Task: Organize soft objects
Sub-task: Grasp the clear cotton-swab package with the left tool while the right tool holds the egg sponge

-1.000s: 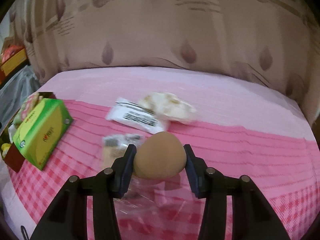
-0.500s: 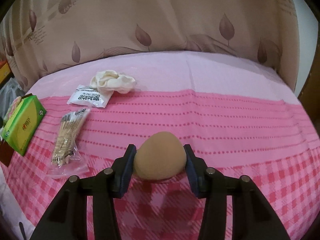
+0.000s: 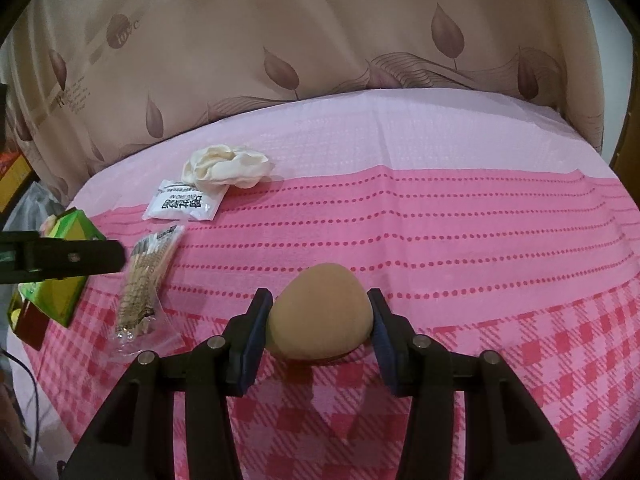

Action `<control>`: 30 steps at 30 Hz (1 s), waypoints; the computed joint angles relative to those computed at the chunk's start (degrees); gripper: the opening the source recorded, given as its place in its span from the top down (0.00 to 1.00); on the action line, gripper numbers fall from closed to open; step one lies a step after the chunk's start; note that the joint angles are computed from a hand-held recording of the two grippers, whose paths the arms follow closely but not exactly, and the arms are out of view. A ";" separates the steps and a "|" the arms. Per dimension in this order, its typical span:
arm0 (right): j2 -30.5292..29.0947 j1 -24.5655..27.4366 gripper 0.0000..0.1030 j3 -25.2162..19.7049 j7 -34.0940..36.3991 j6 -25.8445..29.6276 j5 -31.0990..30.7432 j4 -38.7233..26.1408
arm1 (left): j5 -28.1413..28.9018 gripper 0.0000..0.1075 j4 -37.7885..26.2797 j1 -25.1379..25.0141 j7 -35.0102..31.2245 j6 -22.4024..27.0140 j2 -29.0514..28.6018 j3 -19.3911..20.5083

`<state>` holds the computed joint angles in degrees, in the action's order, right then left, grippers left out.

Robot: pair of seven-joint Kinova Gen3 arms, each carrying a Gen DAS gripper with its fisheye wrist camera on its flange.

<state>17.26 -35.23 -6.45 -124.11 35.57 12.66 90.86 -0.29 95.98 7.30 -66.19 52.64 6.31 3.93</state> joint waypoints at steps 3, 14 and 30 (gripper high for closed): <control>0.20 0.34 0.56 -0.28 0.62 0.03 -0.61 -0.20 | -1.28 0.46 -0.67 1.09 4.25 -0.42 1.90 0.01; 0.30 0.90 0.56 -0.36 1.90 -0.36 -2.28 -0.11 | -9.45 0.46 -0.58 5.59 14.18 -1.70 6.21 -0.80; 0.19 0.94 0.56 -0.29 1.99 -0.59 -2.59 0.09 | -3.56 0.73 4.41 0.64 -0.44 -5.56 2.70 -0.36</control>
<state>17.45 -34.29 -6.74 -122.12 34.98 10.07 90.95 -3.85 100.39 7.95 -66.63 47.08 9.02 3.58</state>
